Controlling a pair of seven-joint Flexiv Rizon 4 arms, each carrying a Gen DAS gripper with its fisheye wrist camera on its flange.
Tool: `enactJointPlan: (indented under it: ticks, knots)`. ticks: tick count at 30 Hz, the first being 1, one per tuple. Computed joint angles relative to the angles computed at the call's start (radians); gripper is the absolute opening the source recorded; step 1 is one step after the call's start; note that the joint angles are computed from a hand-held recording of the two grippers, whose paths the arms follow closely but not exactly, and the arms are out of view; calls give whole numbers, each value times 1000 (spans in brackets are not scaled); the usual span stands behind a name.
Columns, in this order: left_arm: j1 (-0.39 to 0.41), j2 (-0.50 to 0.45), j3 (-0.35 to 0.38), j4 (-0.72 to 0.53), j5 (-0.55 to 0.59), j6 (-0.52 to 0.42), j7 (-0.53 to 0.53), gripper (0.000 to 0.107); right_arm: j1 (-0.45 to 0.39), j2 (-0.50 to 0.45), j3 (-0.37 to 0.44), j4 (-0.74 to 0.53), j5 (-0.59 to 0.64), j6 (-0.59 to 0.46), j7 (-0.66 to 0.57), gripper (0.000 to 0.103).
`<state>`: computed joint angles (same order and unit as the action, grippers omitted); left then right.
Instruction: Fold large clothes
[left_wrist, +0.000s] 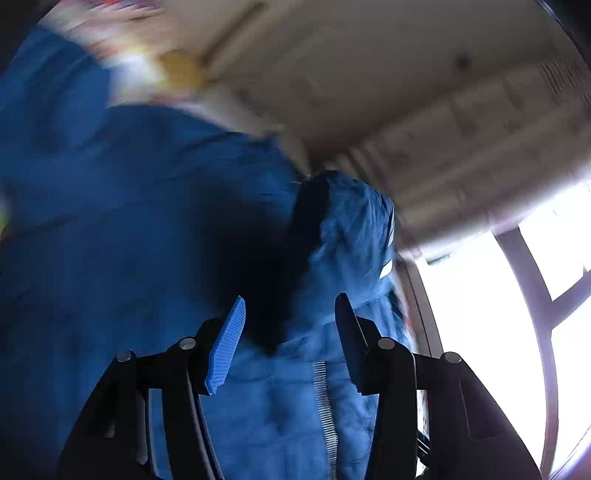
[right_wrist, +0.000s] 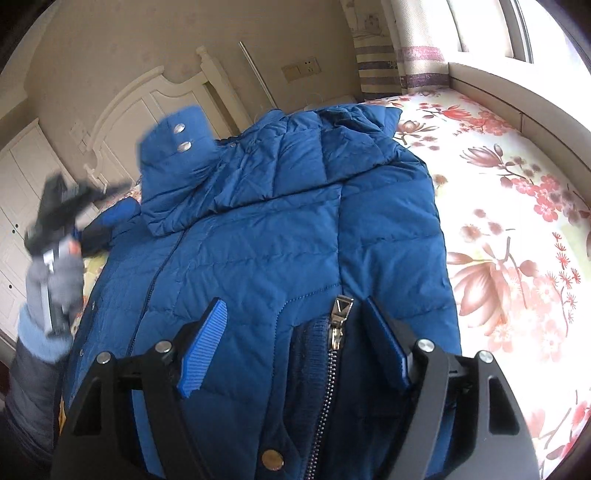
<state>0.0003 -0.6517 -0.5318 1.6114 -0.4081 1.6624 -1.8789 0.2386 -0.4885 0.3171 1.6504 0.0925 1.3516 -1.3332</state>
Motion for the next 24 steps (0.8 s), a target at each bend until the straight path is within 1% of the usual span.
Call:
enactJointPlan:
  ticks: [2, 3, 4, 5, 6, 7, 8, 9, 10, 11, 12, 13, 14, 15, 16, 17, 18, 19, 20, 21, 22, 23, 24]
  knots:
    - [110, -25, -139, 68, 8, 87, -20, 41, 11, 3, -14, 6, -10, 1, 10, 75]
    - [135, -43, -174, 70, 18, 104, -25, 41, 21, 6, -28, 12, -22, 2, 21, 75]
    - [139, -53, -177, 59, 28, 105, -40, 41, 33, 9, -42, 16, -35, 2, 34, 75]
    - [158, -75, -208, 41, 51, 99, -40, 42, 44, 11, -57, 22, -51, 1, 47, 75]
    - [183, -102, -260, 27, 65, 97, -20, 43, 59, 14, -75, 26, -72, -4, 64, 75]
    - [222, -157, -326, -20, 131, 63, -24, 55, 67, 15, -85, 28, -89, -7, 75, 75]
    - [236, -187, -359, -51, 132, 42, 1, 82, 77, 16, -99, 31, -108, -12, 90, 75]
    - [222, -221, -360, -104, 145, 29, -7, 91, 83, 17, -106, 33, -122, -16, 101, 75]
    - [186, -230, -330, -141, 97, 43, 1, 92, 82, 17, -106, 35, -130, -16, 106, 75]
    - [177, -254, -332, -180, 103, 27, -11, 92, 79, 17, -104, 36, -134, -14, 110, 75]
    - [183, -292, -366, -218, 118, 14, 2, 92, 75, 17, -100, 38, -134, -9, 112, 75]
    - [169, -329, -377, -275, 121, -4, 9, 91, 72, 17, -97, 40, -135, -4, 116, 75]
    - [132, -343, -355, -327, 102, -19, 24, 87, 67, 16, -91, 42, -132, 2, 117, 75]
    - [110, -347, -331, -358, 86, -38, 31, 81, 61, 16, -85, 42, -129, 6, 117, 75]
    - [83, -356, -307, -400, 62, -75, 37, 68, 56, 15, -80, 41, -127, 6, 116, 75]
    - [57, -362, -277, -436, 41, -104, 39, 45, 54, 14, -78, 40, -127, 5, 116, 75]
    - [30, -345, -230, -444, 23, -121, 27, 29, 53, 14, -77, 40, -129, 3, 117, 75]
    - [15, -328, -189, -440, 32, -122, 4, 5, 55, 14, -79, 39, -133, 0, 118, 75]
    - [6, -307, -181, -410, 10, -58, 32, 2, 56, 15, -80, 40, -135, 0, 120, 75]
    - [-21, -285, -140, -395, -25, 3, 66, 2, 59, 17, -84, 44, -139, 3, 125, 75]
    - [-63, -234, -80, -356, -95, 74, 130, 2, 75, 24, -106, 55, -155, 8, 144, 75]
    - [-122, -165, 0, -300, -153, 174, 213, 2, 97, 34, -135, 68, -181, 10, 170, 75]
    - [-174, -121, 47, -265, -238, 240, 311, 2, 125, 46, -172, 82, -219, 13, 202, 75]
